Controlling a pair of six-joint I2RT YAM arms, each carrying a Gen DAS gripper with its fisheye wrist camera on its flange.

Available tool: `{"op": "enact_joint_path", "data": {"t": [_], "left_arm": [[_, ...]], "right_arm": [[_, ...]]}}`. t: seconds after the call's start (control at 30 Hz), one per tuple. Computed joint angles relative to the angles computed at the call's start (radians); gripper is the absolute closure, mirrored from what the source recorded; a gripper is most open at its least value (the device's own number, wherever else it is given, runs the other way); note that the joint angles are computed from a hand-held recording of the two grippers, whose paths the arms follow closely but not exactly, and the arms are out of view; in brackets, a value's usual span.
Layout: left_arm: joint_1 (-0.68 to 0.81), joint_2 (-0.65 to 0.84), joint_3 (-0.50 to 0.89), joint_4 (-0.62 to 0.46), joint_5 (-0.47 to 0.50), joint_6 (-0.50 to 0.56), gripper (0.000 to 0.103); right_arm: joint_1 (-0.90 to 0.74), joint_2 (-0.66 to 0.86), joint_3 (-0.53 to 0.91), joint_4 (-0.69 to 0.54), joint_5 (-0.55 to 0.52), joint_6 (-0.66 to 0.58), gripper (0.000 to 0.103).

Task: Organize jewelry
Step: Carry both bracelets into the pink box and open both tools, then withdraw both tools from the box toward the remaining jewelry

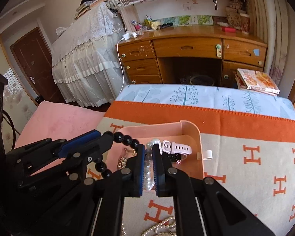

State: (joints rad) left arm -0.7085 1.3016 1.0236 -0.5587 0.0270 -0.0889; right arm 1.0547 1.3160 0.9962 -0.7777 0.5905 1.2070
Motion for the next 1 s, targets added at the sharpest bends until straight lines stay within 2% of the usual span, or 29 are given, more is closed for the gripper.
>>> {"op": "enact_joint_path", "data": {"t": [0.07,0.13,0.2,0.27,0.3,0.37,0.47,0.7,0.83,1.0], "left_arm": [[0.006,0.069,-0.005,0.046,0.003,0.0,0.09],[0.01,0.126,-0.005,0.078,-0.007,-0.004,0.089],[0.014,0.157,-0.011,0.095,-0.009,-0.008,0.075],[0.02,0.153,-0.032,0.115,-0.015,-0.006,0.044],[0.015,0.138,-0.051,0.134,-0.032,-0.006,0.04],[0.008,0.1,-0.091,0.157,-0.059,0.016,0.039],[0.0,0.052,-0.115,0.136,-0.08,0.042,0.037],[-0.012,-0.137,-0.18,0.054,-0.134,0.072,0.033],[-0.021,-0.258,-0.202,-0.024,-0.165,0.072,0.032],[-0.051,-0.401,-0.215,-0.14,-0.205,0.049,0.026]], "right_arm": [[-0.041,0.02,-0.039,0.029,-0.051,-0.024,0.095],[-0.052,0.067,-0.041,0.01,-0.059,-0.035,0.094],[-0.052,0.096,-0.04,-0.014,-0.057,-0.038,0.094],[-0.055,0.087,-0.059,-0.009,-0.07,-0.038,0.094],[-0.055,0.073,-0.071,-0.003,-0.075,-0.031,0.093],[-0.051,0.049,-0.083,-0.01,-0.074,-0.009,0.09],[-0.014,0.025,-0.082,-0.049,-0.047,0.043,0.083],[0.151,-0.044,-0.046,-0.178,0.034,0.217,0.083],[0.284,-0.011,0.036,-0.325,0.101,0.371,0.083],[0.479,0.078,0.153,-0.536,0.181,0.63,0.083]]}}
